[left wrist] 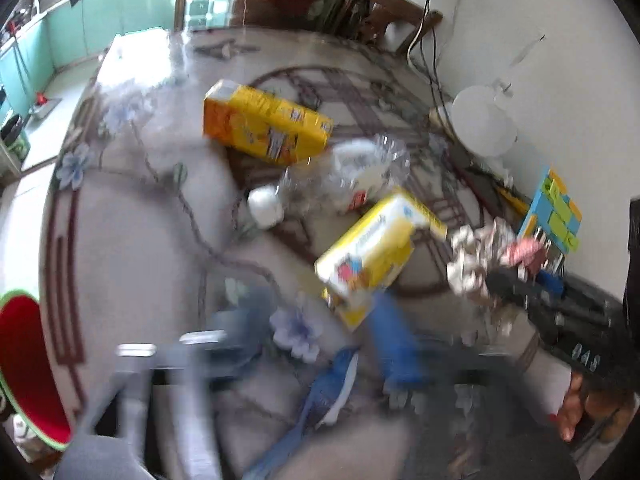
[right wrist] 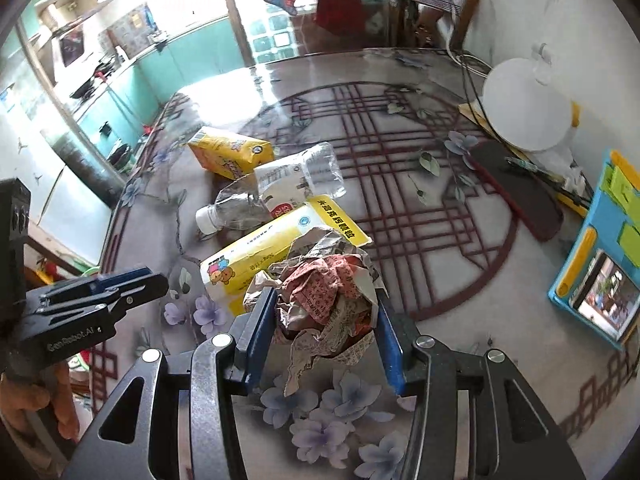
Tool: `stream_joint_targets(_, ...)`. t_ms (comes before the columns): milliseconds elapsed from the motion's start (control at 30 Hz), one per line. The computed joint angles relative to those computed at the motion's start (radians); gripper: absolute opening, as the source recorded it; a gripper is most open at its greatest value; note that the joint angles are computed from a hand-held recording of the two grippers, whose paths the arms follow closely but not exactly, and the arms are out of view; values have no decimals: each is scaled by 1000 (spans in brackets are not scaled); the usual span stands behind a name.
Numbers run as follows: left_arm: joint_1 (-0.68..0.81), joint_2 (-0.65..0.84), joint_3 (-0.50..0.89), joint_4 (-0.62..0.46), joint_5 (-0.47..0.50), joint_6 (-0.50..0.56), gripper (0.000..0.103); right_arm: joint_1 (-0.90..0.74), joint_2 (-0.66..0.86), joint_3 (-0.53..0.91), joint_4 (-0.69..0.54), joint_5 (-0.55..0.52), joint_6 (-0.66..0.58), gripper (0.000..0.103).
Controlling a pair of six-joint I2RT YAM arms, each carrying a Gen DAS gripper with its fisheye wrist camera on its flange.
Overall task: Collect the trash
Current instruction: 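Grasp the yellow-and-white milk carton with the left gripper, then drop the milk carton into the red bin while the right gripper drops the crumpled paper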
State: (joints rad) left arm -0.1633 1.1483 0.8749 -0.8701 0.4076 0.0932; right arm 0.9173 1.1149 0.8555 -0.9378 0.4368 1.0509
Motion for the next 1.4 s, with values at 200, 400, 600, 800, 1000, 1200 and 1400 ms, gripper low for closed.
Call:
stream_joint_targets(200,-186,160,37,111,-66,-33,91,-12,-68,-14,-109,38,77,45)
stream_joint_targets(400,-349,301,51,185,-141,-68,55,-39,-198,-71,-213,46,145,46)
stream_joint_targets(600,-335,285,52,159,-113,-104,28,-59,-293,-113,-242,28,166,46)
stream_joint_targets(800,-197,93,42,40,-35,-68,28,-77,-241,-82,-161,17,82,46)
stream_joint_targets(1000,52,-64,20,-103,24,37,28,-6,-88,8,-64,19,23,46)
stream_joint_targets(1200,436,-75,21,-240,102,263,28,89,97,119,21,15,-12,46)
stream_joint_targets(1400,775,9,36,-303,118,500,28,178,287,262,79,13,-48,46)
